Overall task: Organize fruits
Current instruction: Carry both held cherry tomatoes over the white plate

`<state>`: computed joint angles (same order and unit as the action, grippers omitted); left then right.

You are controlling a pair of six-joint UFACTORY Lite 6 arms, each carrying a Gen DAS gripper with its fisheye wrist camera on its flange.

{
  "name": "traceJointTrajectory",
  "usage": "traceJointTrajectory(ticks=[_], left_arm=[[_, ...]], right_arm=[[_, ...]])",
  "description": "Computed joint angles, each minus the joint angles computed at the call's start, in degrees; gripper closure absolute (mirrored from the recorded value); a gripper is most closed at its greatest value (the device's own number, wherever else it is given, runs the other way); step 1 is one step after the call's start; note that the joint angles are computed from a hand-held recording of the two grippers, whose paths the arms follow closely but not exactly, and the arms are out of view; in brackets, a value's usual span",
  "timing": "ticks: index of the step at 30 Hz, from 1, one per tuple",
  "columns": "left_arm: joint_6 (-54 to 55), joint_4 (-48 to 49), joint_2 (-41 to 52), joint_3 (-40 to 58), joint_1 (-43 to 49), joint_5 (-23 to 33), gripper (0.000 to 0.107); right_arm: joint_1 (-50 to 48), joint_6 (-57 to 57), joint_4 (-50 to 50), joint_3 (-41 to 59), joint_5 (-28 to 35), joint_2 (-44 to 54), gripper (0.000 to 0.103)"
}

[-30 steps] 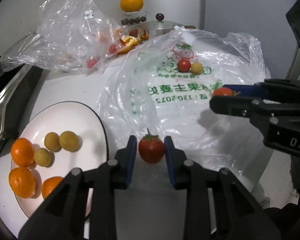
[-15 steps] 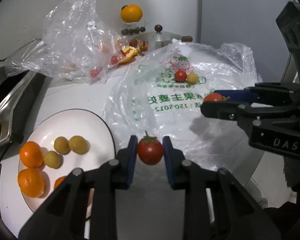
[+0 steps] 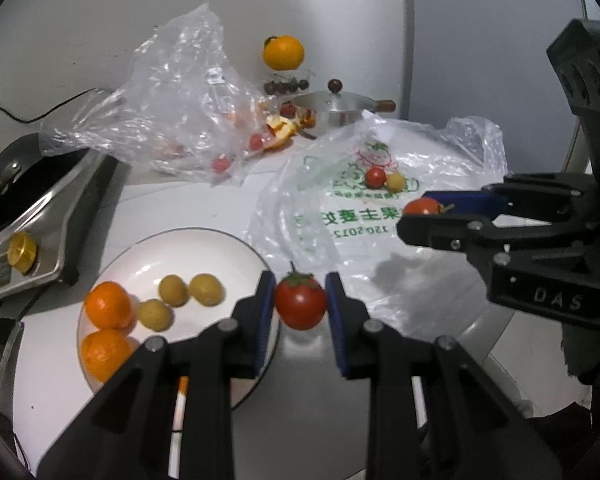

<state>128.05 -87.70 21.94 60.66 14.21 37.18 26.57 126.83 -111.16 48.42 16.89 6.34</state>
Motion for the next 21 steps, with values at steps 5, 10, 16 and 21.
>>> traceJointTrajectory(ticks=[5, 10, 16, 21], left_arm=[[-0.2, 0.9, 0.5, 1.1, 2.8, 1.3, 0.081], [-0.5, 1.6, 2.1, 3.3, 5.6, 2.1, 0.081], [-1.4, 2.5, 4.5, 6.3, 7.6, 2.3, 0.081], [-2.2, 2.9, 7.0, 9.4, 8.5, 2.1, 0.081]], right_arm=[[2.2, -4.7, 4.7, 2.8, 0.7, 1.9, 0.074], [3.8, -7.7, 7.6, 6.1, 1.0, 4.6, 0.074], [4.9, -10.6, 10.0, 9.9, 0.7, 7.8, 0.074], [5.4, -13.2, 12.2, 13.3, 0.1, 10.7, 0.074]])
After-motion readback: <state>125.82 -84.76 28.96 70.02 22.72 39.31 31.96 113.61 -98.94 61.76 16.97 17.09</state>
